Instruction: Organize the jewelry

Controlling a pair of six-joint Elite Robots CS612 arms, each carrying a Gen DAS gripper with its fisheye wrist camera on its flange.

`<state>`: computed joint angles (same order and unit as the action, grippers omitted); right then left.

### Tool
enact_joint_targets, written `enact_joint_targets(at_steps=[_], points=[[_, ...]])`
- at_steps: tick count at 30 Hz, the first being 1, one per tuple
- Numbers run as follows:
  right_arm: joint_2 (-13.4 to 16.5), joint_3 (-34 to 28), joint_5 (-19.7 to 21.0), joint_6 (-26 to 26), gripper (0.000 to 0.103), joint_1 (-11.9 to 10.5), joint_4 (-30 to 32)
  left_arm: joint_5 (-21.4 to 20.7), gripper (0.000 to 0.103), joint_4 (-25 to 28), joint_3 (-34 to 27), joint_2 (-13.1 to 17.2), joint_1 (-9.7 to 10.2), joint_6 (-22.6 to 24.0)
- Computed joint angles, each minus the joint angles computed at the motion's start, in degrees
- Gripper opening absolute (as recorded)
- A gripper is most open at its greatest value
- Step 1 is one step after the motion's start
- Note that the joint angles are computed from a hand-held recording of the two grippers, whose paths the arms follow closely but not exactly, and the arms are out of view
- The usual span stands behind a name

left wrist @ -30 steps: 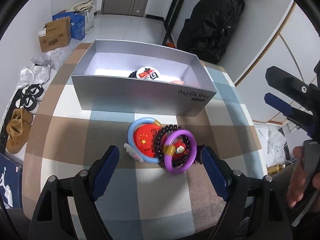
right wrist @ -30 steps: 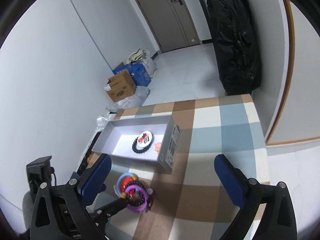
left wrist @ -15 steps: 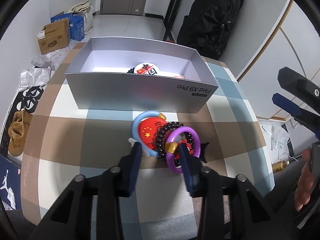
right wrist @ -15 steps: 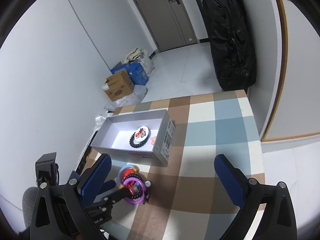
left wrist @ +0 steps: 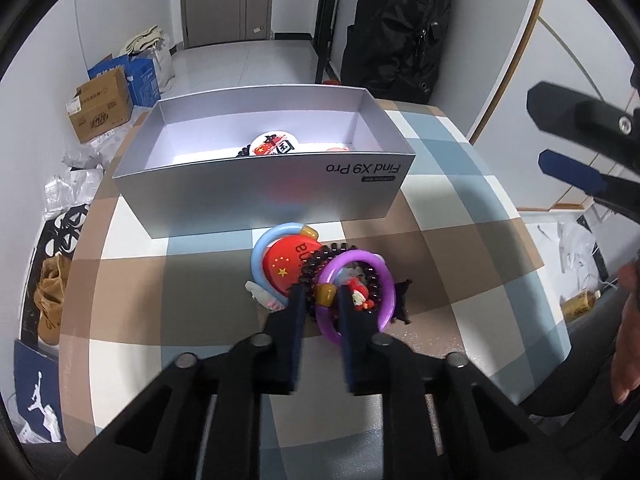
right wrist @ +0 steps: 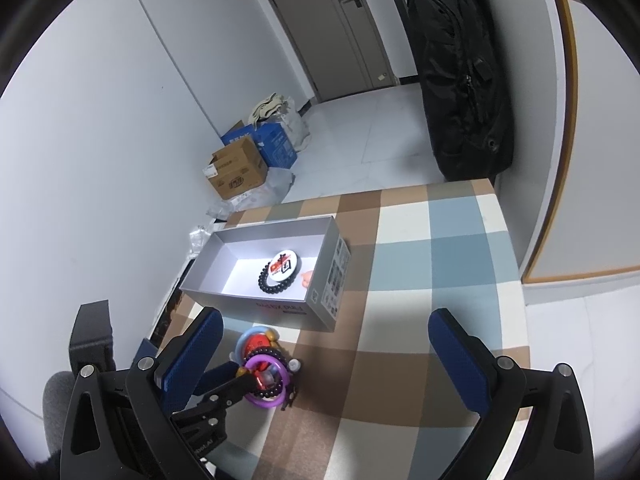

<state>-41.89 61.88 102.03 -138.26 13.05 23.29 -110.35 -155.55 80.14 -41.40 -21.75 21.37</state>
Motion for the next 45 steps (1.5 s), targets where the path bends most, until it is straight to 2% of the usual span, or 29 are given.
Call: enact_joint_targets(at_steps=[6,10,17,21,27,30,31,35,37,45], points=[[0.0,-0.1,0.0,-0.1,0.103,0.1,0.1,-1.2,0.005,-0.3,0.2,-0.3,0.21,0.5],[0.1,-0.2,0.0,0.7,0.103,0.0,0.6,-2.4,0.005,-0.6,0.0,-0.3,0.52,-1.0],[0.1,-0.1,0.0,2.1,0.103,-0.1,1.2,-9.0,0.005,-3.3,-0.8,-0.3,1.87,-4.5],[0.4,-0.5,-0.7,1.8,0.103,-0.1,1.8,-11.4,0.005,-5.6,-1.8,0.2,2.69,-8.8],[1.5,-1.9,-4.4,-1.0,0.102,0.2,2.7,-10.4,0.005,-8.3,-3.6,1.3,3.42,-15.1],[2.9,-4.0,-6.8,-3.3,0.088,0.4,4.6,-9.9,0.005,-8.9,-4.0,1.6,3.62,-16.5],[3.7,-5.2,-7.9,-4.3,0.082,0.5,5.7,-10.4,0.005,-9.0,-4.1,1.7,3.79,-16.9],[6.8,-10.0,-11.9,-7.1,0.07,0.7,10.3,-13.8,0.005,-8.9,-4.9,2.2,4.67,-18.0],[8.6,-12.7,-13.2,-8.4,0.056,0.8,12.9,-13.9,0.005,-8.7,-5.1,2.2,4.82,-17.9],[13.0,-19.8,-13.2,-11.4,0.034,1.3,18.5,-15.4,0.005,-7.6,-6.3,2.8,5.34,-18.7]])
